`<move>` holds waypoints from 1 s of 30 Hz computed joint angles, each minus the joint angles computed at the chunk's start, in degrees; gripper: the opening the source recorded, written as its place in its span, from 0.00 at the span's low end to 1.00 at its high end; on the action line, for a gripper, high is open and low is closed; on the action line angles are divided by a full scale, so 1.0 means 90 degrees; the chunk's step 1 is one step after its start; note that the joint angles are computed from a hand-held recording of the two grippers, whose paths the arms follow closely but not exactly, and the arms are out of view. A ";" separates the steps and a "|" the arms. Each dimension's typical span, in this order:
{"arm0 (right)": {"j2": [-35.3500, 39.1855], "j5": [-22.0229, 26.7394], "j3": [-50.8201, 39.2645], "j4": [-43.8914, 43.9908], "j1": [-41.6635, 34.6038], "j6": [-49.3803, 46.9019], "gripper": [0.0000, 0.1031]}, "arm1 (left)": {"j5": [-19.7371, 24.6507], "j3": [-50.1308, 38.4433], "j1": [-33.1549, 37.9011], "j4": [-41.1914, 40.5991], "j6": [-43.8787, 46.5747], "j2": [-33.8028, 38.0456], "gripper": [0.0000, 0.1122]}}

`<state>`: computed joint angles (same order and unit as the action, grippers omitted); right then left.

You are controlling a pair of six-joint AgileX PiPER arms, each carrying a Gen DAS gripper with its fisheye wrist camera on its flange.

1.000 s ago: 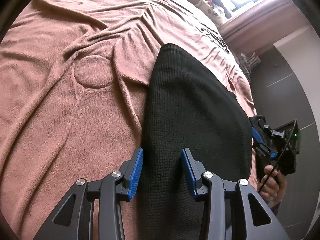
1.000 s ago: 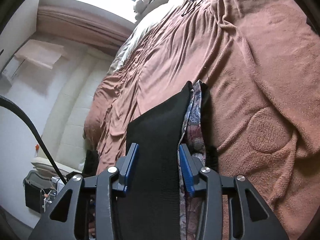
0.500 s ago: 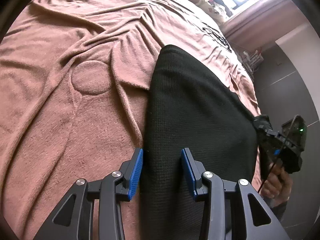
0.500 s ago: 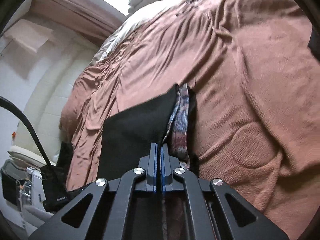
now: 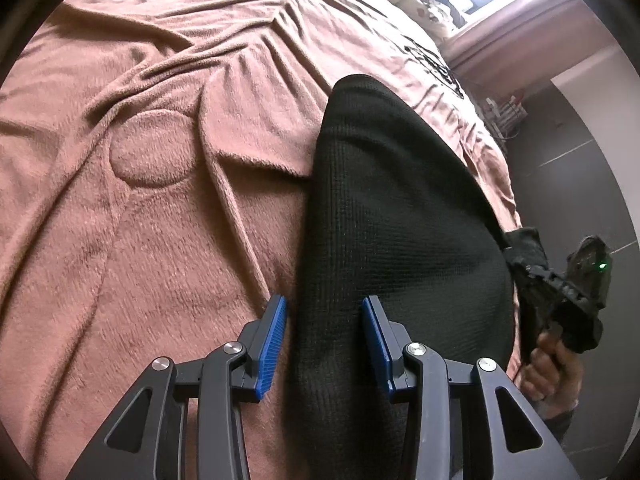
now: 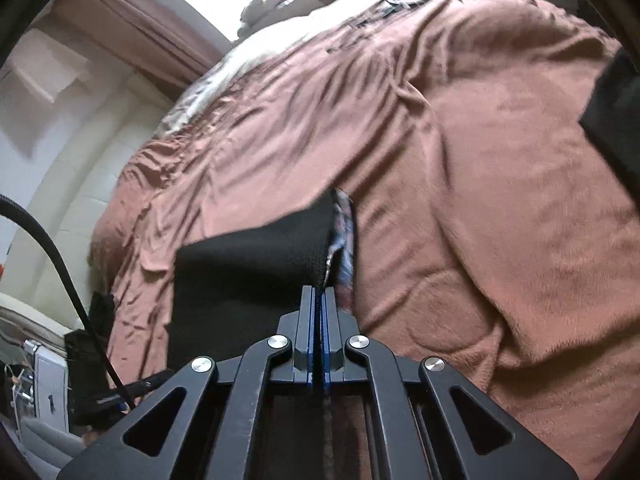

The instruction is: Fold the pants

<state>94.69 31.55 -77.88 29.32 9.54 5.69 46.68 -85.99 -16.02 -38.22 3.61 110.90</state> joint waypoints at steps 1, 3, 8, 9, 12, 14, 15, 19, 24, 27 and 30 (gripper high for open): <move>-0.0025 -0.0038 0.0055 -0.0007 0.0014 0.0030 0.00 | 0.0012 0.0080 -0.0005 -0.0071 0.0076 -0.0050 0.37; -0.0125 -0.0162 0.0230 0.0112 0.0026 0.0014 0.00 | 0.0051 0.0249 -0.0013 -0.0197 0.0229 -0.0153 0.37; -0.0217 -0.0268 0.0393 0.0461 -0.0030 -0.0245 0.00 | 0.0056 0.0870 0.0003 -0.0493 0.0590 -0.0567 0.37; -0.0225 -0.0257 0.0426 0.0650 -0.0085 -0.0417 0.00 | 0.0059 0.0983 0.0011 -0.0541 0.0650 -0.0653 0.37; -0.0260 -0.0212 0.0464 0.0827 -0.0119 -0.0564 0.01 | 0.0028 0.1302 0.0021 -0.0678 0.0780 -0.0866 0.37; -0.0303 -0.0204 0.0511 0.0929 -0.0113 -0.0718 0.02 | 0.0032 0.1453 0.0020 -0.0739 0.0856 -0.0977 0.37; -0.0328 -0.0178 0.0530 0.0986 -0.0108 -0.0819 0.06 | 0.0019 0.1535 0.0001 -0.0764 0.0893 -0.1039 0.37; -0.0568 -0.0360 0.0816 0.1340 -0.0119 -0.1273 0.65 | 0.0009 0.1836 -0.0031 -0.0897 0.1006 -0.1260 0.37; -0.0494 -0.0233 0.0770 0.1054 -0.0003 -0.1257 0.67 | 0.0016 0.2178 -0.0126 -0.1003 0.1097 -0.1504 0.37; -0.0145 -0.0017 0.0390 0.0258 0.0225 -0.0613 0.58 | 0.0129 0.2180 -0.0162 -0.0905 0.1050 -0.1555 0.37; 0.0069 -0.0084 0.0352 0.0516 0.0170 -0.0649 0.40 | 0.0235 0.2004 -0.0223 -0.0646 0.0888 -0.1546 0.37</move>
